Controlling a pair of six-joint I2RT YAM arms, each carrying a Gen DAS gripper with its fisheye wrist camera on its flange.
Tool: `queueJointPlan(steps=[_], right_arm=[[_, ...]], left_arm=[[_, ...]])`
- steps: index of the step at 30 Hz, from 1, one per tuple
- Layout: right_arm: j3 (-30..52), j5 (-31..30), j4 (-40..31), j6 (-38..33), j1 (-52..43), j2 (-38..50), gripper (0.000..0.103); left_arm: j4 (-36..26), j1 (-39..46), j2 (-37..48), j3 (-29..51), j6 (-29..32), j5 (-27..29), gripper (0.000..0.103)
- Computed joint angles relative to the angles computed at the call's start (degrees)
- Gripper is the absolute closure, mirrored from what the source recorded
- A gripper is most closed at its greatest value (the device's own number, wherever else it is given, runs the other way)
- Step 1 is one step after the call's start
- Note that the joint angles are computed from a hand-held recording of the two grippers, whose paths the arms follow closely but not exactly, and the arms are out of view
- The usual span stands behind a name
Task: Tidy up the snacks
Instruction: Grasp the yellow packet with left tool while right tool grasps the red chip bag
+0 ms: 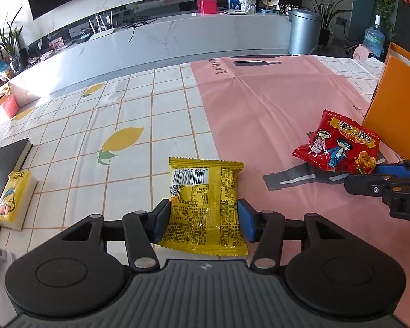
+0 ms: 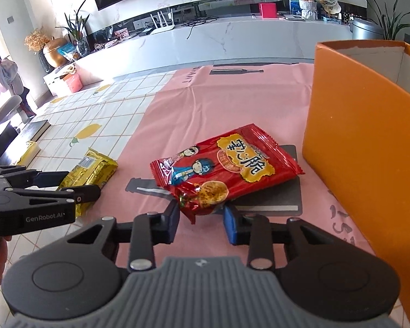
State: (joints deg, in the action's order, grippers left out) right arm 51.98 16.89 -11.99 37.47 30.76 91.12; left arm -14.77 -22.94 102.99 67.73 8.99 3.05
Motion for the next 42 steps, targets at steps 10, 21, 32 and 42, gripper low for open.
queueJointPlan(steps=[10, 21, 32, 42], right_arm=[[-5.82, -3.67, -6.83, -2.94, 2.68, -11.17, 0.076], [-11.12, -8.32, -28.43, 7.21, 11.95, -28.72, 0.077], [-13.36, 2.29, -40.48, 29.66, 21.5, -41.49, 0.043], [-7.4, 6.78, -34.32, 34.68, 16.76, -27.75, 0.014]], left_arm=[[-4.95, -6.14, -8.39, -5.99, -9.46, -2.05, 0.044], [-9.24, -14.94, -20.73, -15.95, -18.7, -4.02, 0.044], [-9.05, -21.69, -25.83, -21.12, -22.45, -12.2, 0.043], [-5.45, -21.42, -26.79, -24.31, -17.49, -13.3, 0.032]])
